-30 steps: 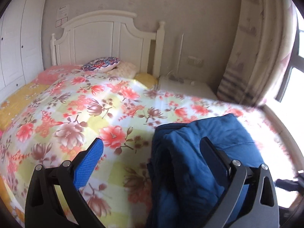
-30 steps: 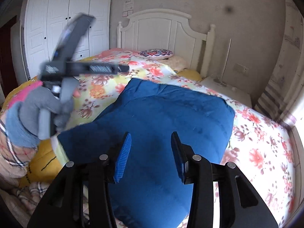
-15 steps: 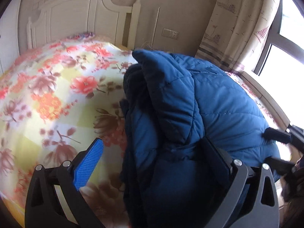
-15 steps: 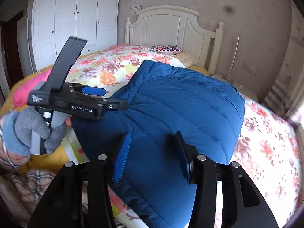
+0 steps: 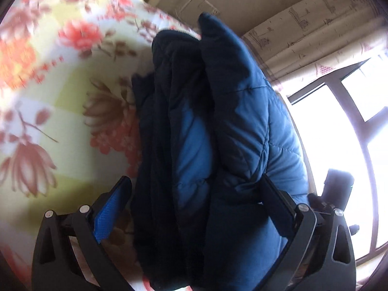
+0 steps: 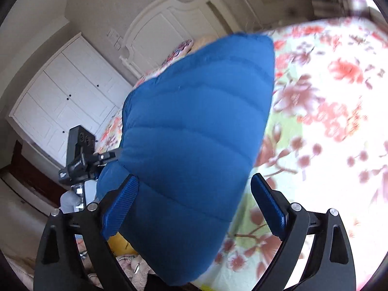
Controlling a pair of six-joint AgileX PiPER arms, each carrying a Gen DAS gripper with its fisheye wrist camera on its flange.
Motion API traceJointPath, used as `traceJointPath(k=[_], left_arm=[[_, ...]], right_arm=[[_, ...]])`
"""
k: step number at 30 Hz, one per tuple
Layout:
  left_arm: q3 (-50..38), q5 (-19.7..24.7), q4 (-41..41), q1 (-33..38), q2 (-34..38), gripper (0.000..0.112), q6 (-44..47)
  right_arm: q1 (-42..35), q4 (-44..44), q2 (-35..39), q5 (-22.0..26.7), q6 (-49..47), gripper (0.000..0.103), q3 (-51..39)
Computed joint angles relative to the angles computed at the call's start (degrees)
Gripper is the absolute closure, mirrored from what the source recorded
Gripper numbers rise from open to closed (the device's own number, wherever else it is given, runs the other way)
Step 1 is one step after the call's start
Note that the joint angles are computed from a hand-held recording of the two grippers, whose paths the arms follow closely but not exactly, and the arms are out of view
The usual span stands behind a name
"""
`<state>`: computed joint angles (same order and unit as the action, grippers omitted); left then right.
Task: Fold large clothes
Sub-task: 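Grasp the jacket bundle with both tools and lift it off the bed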
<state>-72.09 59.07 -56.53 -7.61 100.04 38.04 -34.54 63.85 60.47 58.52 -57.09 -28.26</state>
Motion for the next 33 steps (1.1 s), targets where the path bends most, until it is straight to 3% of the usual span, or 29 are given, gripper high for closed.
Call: traceJointPath(k=[1, 5, 9, 13, 16, 18, 22, 27, 29, 33], left_arm=[[-0.59, 0.72, 0.25, 0.03, 0.36, 0.011, 0.34], [-1.94, 2.16, 0.29, -0.04, 1.36, 0.011, -0.08], [-3.03, 4.42, -1.19, -0.30, 2.98, 0.011, 1.41], [-5.66, 9.48, -1.82, -0.13, 5.58, 0.011, 2.70], [-6.11, 10.06, -2.57, -0.18, 6.64, 0.012, 3.84], [-3.32, 8.23, -5.01, -0.45, 5.42, 0.019, 7.20], [5.87, 2.97, -14.46, 0.59, 1.47, 0.033, 18.05], [4.15, -2.24, -16.85, -3.01, -0.53, 0.039, 16.81], [-0.25, -3.67, -16.67, -5.43, 1.32, 0.039, 14.36], [-16.52, -5.92, -13.36, -11.09, 10.76, 0.041, 4.41]], right_arm=[[0.45, 1.80, 1.40, 0.08, -1.34, 0.005, 0.62], [1.62, 4.26, 4.11, -0.58, -3.35, 0.004, 1.39], [0.03, 6.65, 9.01, 2.55, -6.82, 0.004, 1.55], [2.55, 6.48, 8.54, 1.25, -5.59, 0.004, 1.24], [5.05, 7.79, 6.91, -1.02, -5.56, 0.007, 1.97], [7.76, 8.79, 4.20, -4.87, -6.41, 0.016, 2.95], [17.86, 8.02, -3.65, -17.81, -3.99, 0.029, 4.47], [31.19, -2.12, -8.48, -35.24, 4.45, 0.036, 1.70], [29.23, -1.14, -8.16, -35.66, 0.90, 0.037, 0.20], [16.10, 7.66, -1.34, -28.51, -13.19, 0.037, -5.89]])
